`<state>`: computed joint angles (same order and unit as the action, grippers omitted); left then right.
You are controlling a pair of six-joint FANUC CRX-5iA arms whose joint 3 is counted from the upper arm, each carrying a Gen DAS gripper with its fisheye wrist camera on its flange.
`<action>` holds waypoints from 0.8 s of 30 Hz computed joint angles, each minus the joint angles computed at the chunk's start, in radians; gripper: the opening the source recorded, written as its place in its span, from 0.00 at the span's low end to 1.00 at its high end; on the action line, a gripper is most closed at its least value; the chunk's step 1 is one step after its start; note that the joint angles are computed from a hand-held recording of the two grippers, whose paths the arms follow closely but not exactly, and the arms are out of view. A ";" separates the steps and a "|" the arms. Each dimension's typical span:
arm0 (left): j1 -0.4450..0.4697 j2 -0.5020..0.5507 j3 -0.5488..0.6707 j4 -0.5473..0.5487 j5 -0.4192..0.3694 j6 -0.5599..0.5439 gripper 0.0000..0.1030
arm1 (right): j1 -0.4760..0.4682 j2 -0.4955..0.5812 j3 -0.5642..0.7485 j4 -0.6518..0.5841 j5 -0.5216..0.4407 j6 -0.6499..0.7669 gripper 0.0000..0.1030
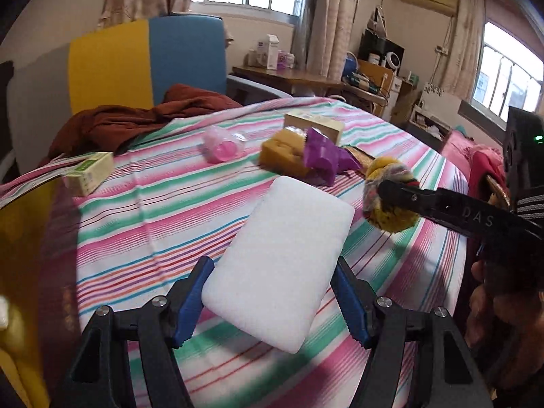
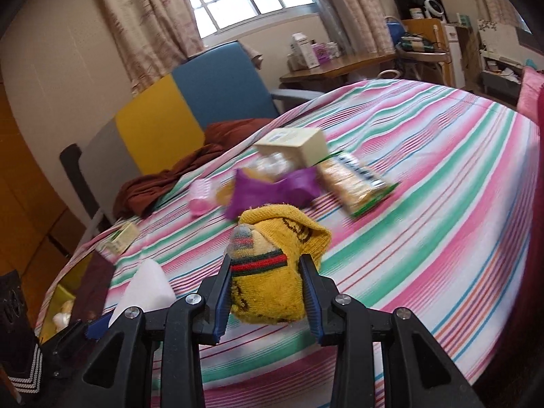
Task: Organize objects
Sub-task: 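Carry the foam block and knitted toy over the gold tray while opening both tools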
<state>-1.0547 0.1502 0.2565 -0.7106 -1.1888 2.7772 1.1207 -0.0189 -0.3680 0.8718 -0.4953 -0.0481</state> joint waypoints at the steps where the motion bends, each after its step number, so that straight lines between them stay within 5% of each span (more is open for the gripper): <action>1: -0.016 -0.014 -0.008 -0.022 -0.019 0.029 0.68 | 0.014 0.007 0.014 -0.020 0.007 0.022 0.35; 12: -0.173 -0.185 -0.101 -0.194 -0.244 0.283 0.69 | 0.138 0.098 0.202 -0.230 0.073 0.276 0.35; 24: -0.286 -0.368 -0.254 -0.241 -0.546 0.549 0.70 | 0.281 0.262 0.557 -0.618 -0.087 0.844 0.35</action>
